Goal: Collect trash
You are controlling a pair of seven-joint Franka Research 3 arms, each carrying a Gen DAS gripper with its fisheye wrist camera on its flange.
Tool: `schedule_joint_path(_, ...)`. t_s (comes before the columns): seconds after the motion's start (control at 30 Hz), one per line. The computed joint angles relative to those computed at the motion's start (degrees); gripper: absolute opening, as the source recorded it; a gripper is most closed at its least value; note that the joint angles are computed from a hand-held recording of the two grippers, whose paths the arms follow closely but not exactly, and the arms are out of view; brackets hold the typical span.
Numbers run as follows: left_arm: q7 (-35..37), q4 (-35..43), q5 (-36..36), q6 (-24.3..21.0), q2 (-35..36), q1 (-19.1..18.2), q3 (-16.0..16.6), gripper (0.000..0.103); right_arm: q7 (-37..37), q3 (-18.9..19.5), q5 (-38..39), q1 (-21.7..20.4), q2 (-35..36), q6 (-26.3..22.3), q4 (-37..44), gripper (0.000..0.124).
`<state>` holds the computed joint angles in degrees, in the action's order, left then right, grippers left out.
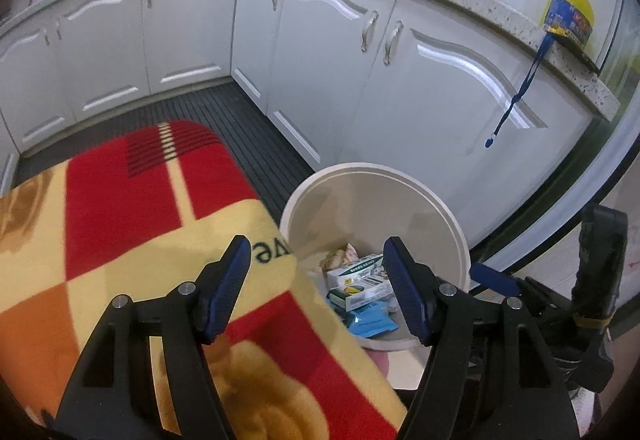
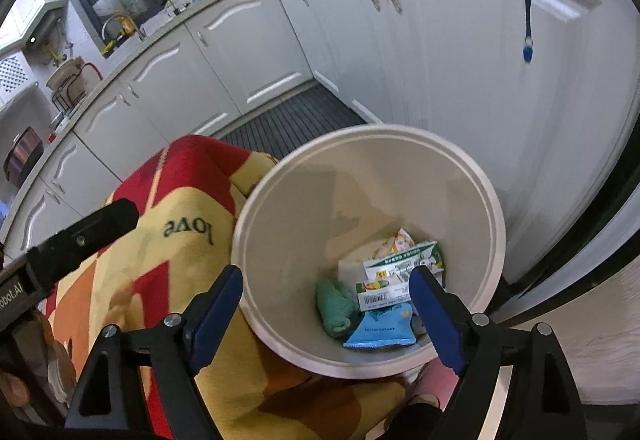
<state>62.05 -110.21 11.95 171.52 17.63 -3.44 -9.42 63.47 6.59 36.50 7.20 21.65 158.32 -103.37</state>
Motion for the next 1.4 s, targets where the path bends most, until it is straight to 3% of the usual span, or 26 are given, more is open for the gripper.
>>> schedule_joint_path(0.17,-17.99,-3.82,18.33,1.2,-4.33,-9.99,12.64,0.068,-1.74,0.74,1.04,0.62,-2.54,4.55,-3.15,0.083)
schedule_joint_path(0.33,-37.08,-6.1,37.78,1.24,-7.78,-14.4,18.93,0.068,-2.64,1.23,2.14,1.29,-5.03,7.97,-5.84,0.083)
schedule_joint_path(0.43,-43.29,-7.43,43.36,1.86,-9.33,-13.57,18.8,0.068,-2.72,1.23,2.16,2.06,-6.33,9.9,-7.3,0.083)
schedule_joint_path(0.57,-55.96,-8.36,57.12,0.74,-11.8,-13.29,19.04,0.068,-2.78,1.29,1.86,3.09,-8.14,13.28,-9.43,0.088)
schedule_joint_path(0.67,-60.63,-9.1,63.72,0.33,-13.48,-11.82,17.62,0.068,-3.84,2.19,2.98,3.09,-9.4,15.53,-10.69,0.089)
schedule_joint_path(0.8,-62.1,-10.57,66.04,1.27,-15.56,-8.97,15.18,0.069,-5.03,2.85,4.55,3.4,-10.98,17.7,-11.96,0.091)
schedule_joint_path(0.9,-64.14,-11.53,67.58,1.5,-17.06,-6.83,13.27,0.08,-5.79,3.28,5.16,3.91,-12.26,19.76,-12.98,0.091)
schedule_joint_path(1.03,-67.16,-12.47,69.95,1.54,-18.97,-3.92,10.67,0.081,-9.35,5.27,8.62,3.7,-14.4,24.13,-14.88,0.094)
schedule_joint_path(1.23,-72.32,-13.65,75.22,2.02,-21.71,0.33,6.48,0.081,-17.81,8.49,17.08,2.78,-16.53,26.97,-15.37,0.096)
schedule_joint_path(1.4,-75.25,-14.77,78.46,1.41,-23.98,3.27,3.32,0.081,-31.31,11.46,31.0,2.11,-17.52,30.02,-14.11,0.1)
